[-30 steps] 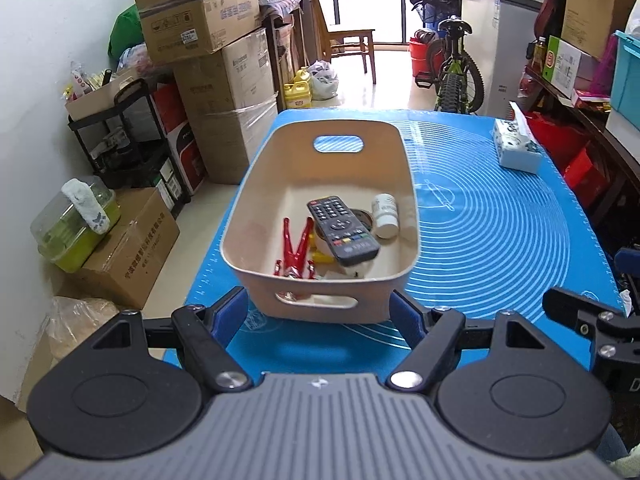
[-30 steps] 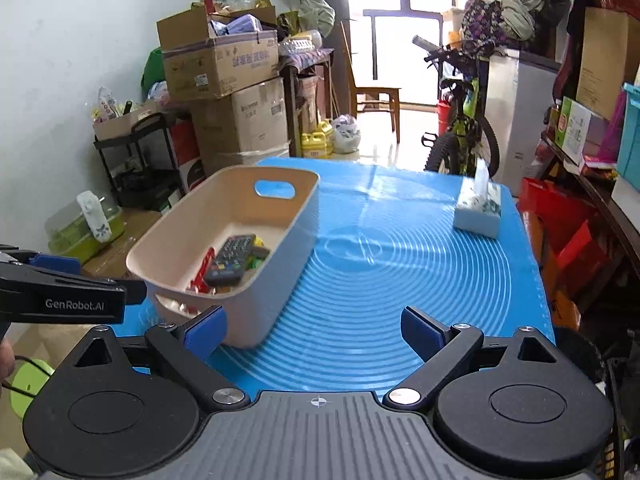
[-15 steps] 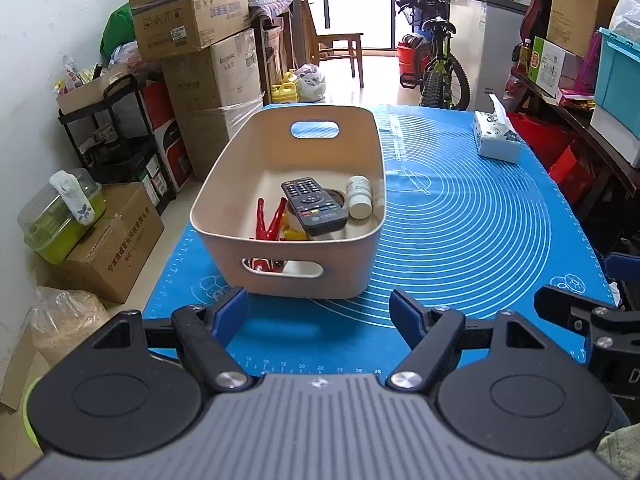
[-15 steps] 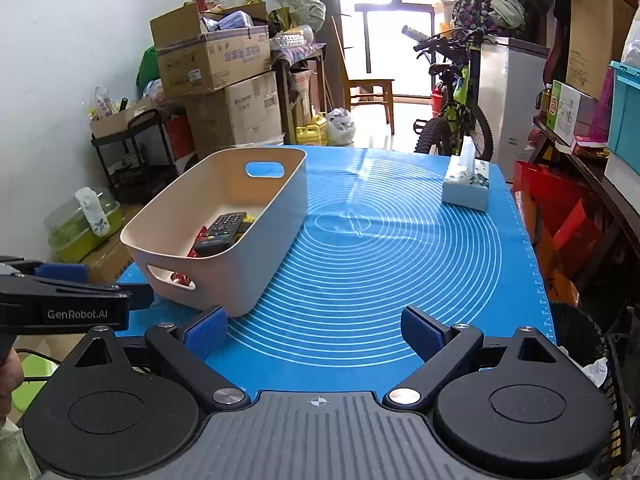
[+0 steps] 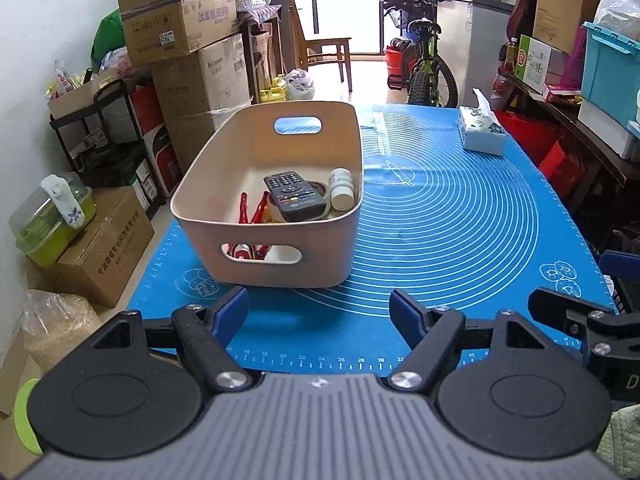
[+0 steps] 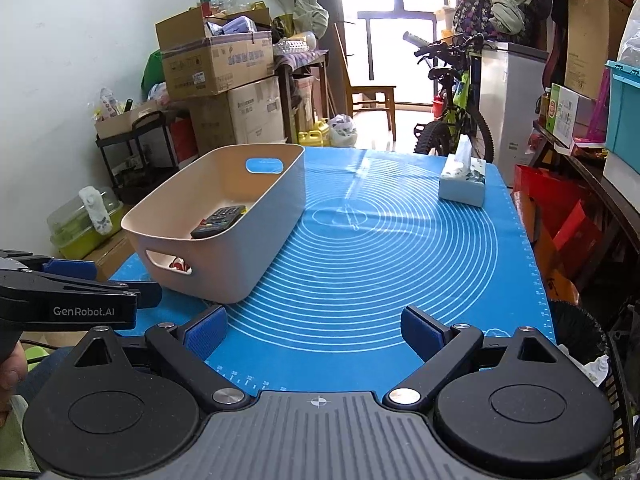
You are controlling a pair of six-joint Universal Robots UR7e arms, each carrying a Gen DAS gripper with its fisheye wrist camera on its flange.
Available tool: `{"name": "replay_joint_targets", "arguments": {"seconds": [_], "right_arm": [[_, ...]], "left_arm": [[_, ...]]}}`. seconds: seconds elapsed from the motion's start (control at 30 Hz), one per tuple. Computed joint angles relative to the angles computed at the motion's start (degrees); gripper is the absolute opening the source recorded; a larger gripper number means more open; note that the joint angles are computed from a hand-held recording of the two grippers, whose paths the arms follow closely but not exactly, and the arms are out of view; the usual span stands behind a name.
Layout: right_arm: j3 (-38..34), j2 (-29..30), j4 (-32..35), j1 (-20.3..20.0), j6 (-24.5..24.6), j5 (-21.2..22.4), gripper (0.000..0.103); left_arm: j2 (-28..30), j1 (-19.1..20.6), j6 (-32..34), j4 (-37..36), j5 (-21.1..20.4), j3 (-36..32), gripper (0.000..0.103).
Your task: Organize rigid objects
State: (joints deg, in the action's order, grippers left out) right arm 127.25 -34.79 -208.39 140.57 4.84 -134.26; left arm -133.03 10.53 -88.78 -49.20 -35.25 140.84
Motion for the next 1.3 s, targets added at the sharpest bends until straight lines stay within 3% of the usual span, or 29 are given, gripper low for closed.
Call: {"name": "replay_joint_targets", "arguments": {"seconds": [0.33, 0.53, 1.3], "right_arm": [[-0.26, 2.63, -3.87, 0.87, -0.47, -2.48, 0.094], [-0.14, 3.2, -5.31, 0.61, 1.62, -4.09, 0.094], [0.8, 2.94, -5.78, -0.22, 3.19, -4.13, 0.094]], "left_arm": [[-0.99, -0.53, 0.28, -0.5, -0.83, 1.3, 0.078], [-1.28, -0.56, 2.51, -2.88, -1.3, 2.37, 0.078], [-1.35, 0.29, 4.57, -5.67, -0.98, 3.24, 0.078]]}}
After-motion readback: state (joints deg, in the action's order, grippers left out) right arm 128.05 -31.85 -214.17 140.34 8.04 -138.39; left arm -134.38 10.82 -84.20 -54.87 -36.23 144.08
